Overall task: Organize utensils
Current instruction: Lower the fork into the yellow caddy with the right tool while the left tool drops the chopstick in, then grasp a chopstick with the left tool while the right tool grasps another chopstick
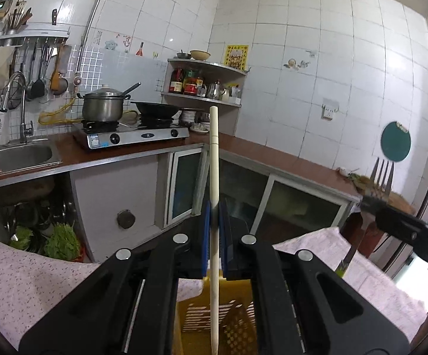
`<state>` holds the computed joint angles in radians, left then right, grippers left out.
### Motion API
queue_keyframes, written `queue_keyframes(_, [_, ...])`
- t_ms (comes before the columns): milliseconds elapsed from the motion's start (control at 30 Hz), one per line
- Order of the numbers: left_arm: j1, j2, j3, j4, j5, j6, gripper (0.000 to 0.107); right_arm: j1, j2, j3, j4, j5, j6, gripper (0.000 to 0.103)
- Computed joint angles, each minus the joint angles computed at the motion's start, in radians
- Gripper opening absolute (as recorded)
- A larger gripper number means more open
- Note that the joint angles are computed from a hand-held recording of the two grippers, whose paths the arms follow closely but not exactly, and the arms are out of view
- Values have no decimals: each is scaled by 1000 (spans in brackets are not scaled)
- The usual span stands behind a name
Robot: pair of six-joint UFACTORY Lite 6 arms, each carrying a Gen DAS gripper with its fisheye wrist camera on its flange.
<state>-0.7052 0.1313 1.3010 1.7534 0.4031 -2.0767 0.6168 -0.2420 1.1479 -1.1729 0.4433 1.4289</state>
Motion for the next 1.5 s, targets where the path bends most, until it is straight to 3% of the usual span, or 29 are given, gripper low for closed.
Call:
queue_keyframes(100, [8,-13,-53,77,0,-85,4,20,13,-78,-184,9,190,1])
queue_keyframes(267, [22,-23,-133,144,10,-169,5,3,60,-150,-276,-24,315,1])
queue_keyframes(433, [41,-68,-155,18,-39,-64,9,-80,72,-146,-48,-143,125,4])
queue_keyframes(500, [29,-97,-153,-115,-32,76,30,-99,50,-142,106,-159,-23,4])
queue_keyframes(633, [-12,-213,-192,-336,23,285,62,-93,-30,-150,326,-84,-229,4])
queue_keyframes(700, [-49,-290,-219,-495,109,436,91,-83,-79,-167,456,-10,-354,5])
queue_keyframes(733, [-64,-319,-234,-538,143,477,93,-74,-94,-177,485,22,-383,14])
queue_keyframes(767, [-80,-364,-261,-601,182,537,95,-61,-113,-194,504,56,-400,38])
queue_keyframes(800, [-90,-408,-290,-670,218,597,98,-39,-148,-230,508,99,-394,52])
queue_keyframes(833, [-94,-434,-306,-724,242,644,98,-14,-185,-272,486,130,-361,57])
queue_keyframes(967, [-109,-606,-464,-934,313,802,98,62,-304,-416,502,224,-304,57])
queue_keyframes(1200, [-229,-872,-746,-1137,415,802,98,210,-437,-611,550,339,-142,57])
queue_keyframes(1433, [-392,-869,-864,-1166,416,626,98,350,-402,-698,606,350,-40,54])
queue_keyframes(1500, [-444,-811,-858,-1143,418,572,98,353,-386,-707,630,325,-37,46])
